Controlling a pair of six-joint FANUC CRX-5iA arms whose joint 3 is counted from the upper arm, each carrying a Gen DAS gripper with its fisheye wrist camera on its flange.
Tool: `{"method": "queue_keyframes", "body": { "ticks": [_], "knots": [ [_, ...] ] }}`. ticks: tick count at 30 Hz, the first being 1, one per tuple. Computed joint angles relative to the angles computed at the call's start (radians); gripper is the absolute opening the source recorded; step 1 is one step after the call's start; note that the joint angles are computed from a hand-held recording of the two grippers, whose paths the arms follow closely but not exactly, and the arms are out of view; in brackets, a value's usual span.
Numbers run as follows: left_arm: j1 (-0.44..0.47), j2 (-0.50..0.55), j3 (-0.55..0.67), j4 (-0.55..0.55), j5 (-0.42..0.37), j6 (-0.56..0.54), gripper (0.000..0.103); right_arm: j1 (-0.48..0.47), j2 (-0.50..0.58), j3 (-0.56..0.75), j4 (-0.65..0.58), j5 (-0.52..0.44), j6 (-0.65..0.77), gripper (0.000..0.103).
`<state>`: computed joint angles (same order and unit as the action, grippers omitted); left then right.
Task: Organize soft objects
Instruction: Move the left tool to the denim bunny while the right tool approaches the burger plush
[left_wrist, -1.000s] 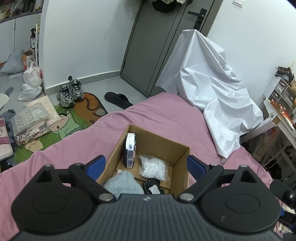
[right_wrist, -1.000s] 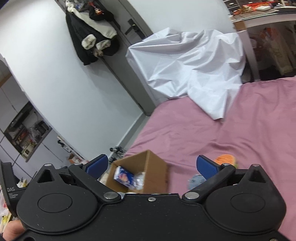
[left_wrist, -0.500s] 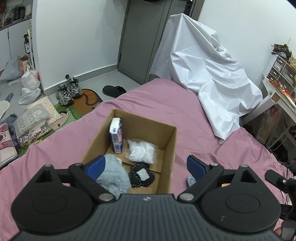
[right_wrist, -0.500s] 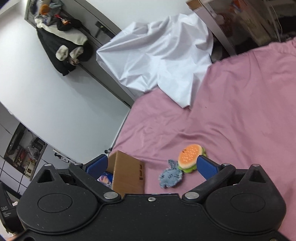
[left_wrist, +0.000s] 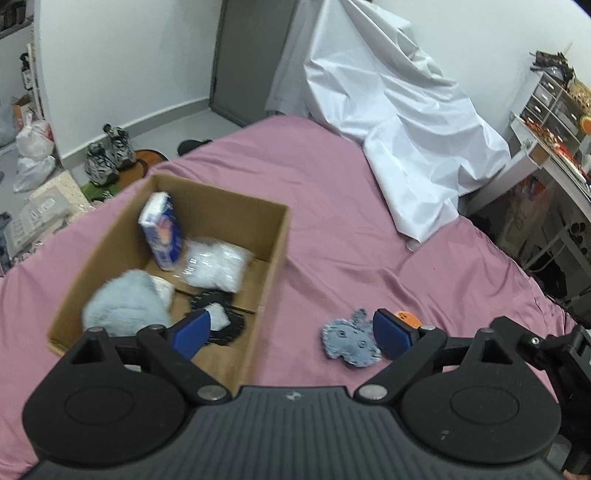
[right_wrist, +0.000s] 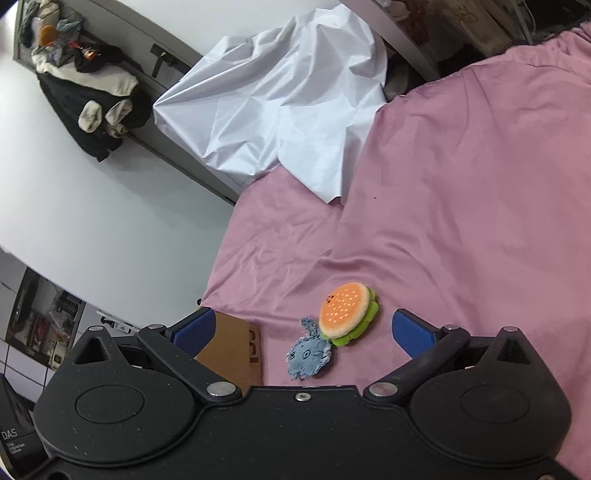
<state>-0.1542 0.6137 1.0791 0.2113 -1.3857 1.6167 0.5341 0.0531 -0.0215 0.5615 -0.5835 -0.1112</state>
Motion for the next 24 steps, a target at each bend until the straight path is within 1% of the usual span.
{"method": "queue_keyframes", "body": {
  "ticks": [3,6,7,9,10,12,13,15,18,19,21,22,24],
  "knots": [
    [-0.012,0.044,0.059,0.010,-0.030,0.011,0.094,-0.008,0.000,-0.011,0.004,0.017,-0.026,0.102],
    [-0.026,0.126,0.192,0.014,-0.104,0.042,0.094,-0.017,0.009,-0.008,0.000,0.018,-0.031,0.102],
    [-0.033,0.130,0.195,0.008,-0.102,0.044,0.094,-0.019,0.011,-0.009,-0.002,0.020,-0.033,0.102],
    [-0.048,0.088,0.116,-0.019,-0.035,0.021,0.094,-0.023,0.017,-0.009,-0.006,0.025,-0.038,0.102],
    [-0.051,0.093,0.116,-0.014,-0.034,0.007,0.094,-0.025,0.019,-0.008,-0.009,0.026,-0.038,0.102],
    [-0.058,0.150,0.209,-0.012,-0.099,0.019,0.094,-0.029,0.023,-0.005,-0.014,0.026,-0.040,0.102],
    [-0.061,0.158,0.218,-0.014,-0.107,0.027,0.094,-0.031,0.024,-0.007,-0.014,0.030,-0.041,0.102],
    [-0.066,0.156,0.195,-0.008,-0.095,0.032,0.094,-0.034,0.024,-0.010,-0.014,0.037,-0.045,0.102],
    [-0.071,0.202,0.252,-0.002,-0.137,0.054,0.094,-0.039,0.031,-0.006,-0.033,0.040,-0.035,0.102],
    [-0.074,0.194,0.231,-0.006,-0.124,0.054,0.094,-0.041,0.033,-0.003,-0.047,0.039,-0.022,0.102],
    [-0.089,0.136,0.123,-0.041,-0.040,0.026,0.094,-0.042,0.040,0.006,-0.070,0.034,0.000,0.102],
    [-0.093,0.131,0.109,-0.042,-0.026,0.015,0.094,-0.043,0.044,0.010,-0.083,0.034,0.012,0.101],
    [-0.108,0.131,0.114,-0.083,-0.017,0.019,0.094,-0.045,0.051,0.017,-0.100,0.033,0.028,0.100]
  ]
}}
